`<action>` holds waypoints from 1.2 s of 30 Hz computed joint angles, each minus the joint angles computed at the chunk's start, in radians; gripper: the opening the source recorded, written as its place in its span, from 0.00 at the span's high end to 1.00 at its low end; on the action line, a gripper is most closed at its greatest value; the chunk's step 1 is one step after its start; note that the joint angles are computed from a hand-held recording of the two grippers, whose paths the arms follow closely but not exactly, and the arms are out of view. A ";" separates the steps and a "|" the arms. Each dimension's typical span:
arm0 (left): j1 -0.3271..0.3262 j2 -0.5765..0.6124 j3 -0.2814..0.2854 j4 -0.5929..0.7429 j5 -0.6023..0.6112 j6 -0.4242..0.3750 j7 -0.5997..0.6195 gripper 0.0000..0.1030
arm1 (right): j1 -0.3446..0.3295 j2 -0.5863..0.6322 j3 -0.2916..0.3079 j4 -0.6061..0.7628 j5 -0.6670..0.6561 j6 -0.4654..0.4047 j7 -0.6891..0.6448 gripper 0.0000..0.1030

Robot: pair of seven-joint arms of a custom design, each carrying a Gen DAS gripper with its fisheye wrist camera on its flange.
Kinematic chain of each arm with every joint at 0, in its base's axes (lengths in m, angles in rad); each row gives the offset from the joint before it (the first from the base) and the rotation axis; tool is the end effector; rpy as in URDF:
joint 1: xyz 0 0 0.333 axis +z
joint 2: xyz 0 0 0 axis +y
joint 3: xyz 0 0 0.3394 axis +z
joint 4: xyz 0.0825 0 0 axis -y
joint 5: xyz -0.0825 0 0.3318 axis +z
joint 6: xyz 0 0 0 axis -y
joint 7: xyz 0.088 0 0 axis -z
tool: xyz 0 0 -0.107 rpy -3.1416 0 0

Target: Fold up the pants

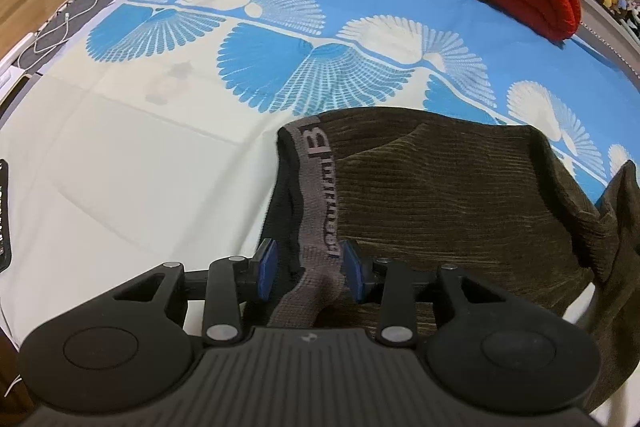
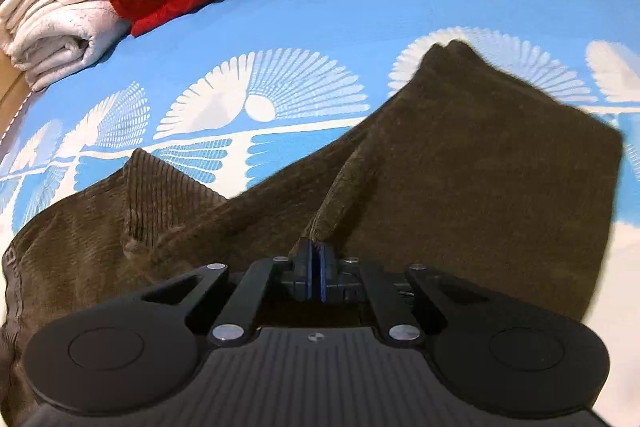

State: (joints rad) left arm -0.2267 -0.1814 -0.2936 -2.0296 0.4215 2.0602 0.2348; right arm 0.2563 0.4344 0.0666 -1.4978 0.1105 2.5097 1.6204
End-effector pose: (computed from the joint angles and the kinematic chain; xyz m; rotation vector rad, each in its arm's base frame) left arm 0.4160 -0.2260 0.5858 -2.4282 1.2012 -0.3554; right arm 0.6568 0.2087 0.5248 -1.9910 1.6463 -0.3070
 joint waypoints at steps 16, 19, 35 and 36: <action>-0.081 0.103 -0.025 0.131 0.062 -0.016 -0.018 0.60 | -0.200 -0.422 -0.084 -0.401 0.240 -0.325 -0.721 0.98; -0.086 0.108 -0.015 0.132 0.057 -0.020 -0.023 0.60 | -0.200 -0.429 -0.099 -0.412 0.171 -0.368 -0.712 0.95; -0.083 0.158 0.018 0.163 0.043 -0.031 0.016 0.58 | -0.104 -0.230 -0.056 -0.277 0.126 0.024 -0.514 0.48; -0.083 0.159 0.020 0.163 0.040 -0.032 0.020 0.58 | -0.085 -0.215 -0.062 -0.278 0.054 0.037 -0.475 0.47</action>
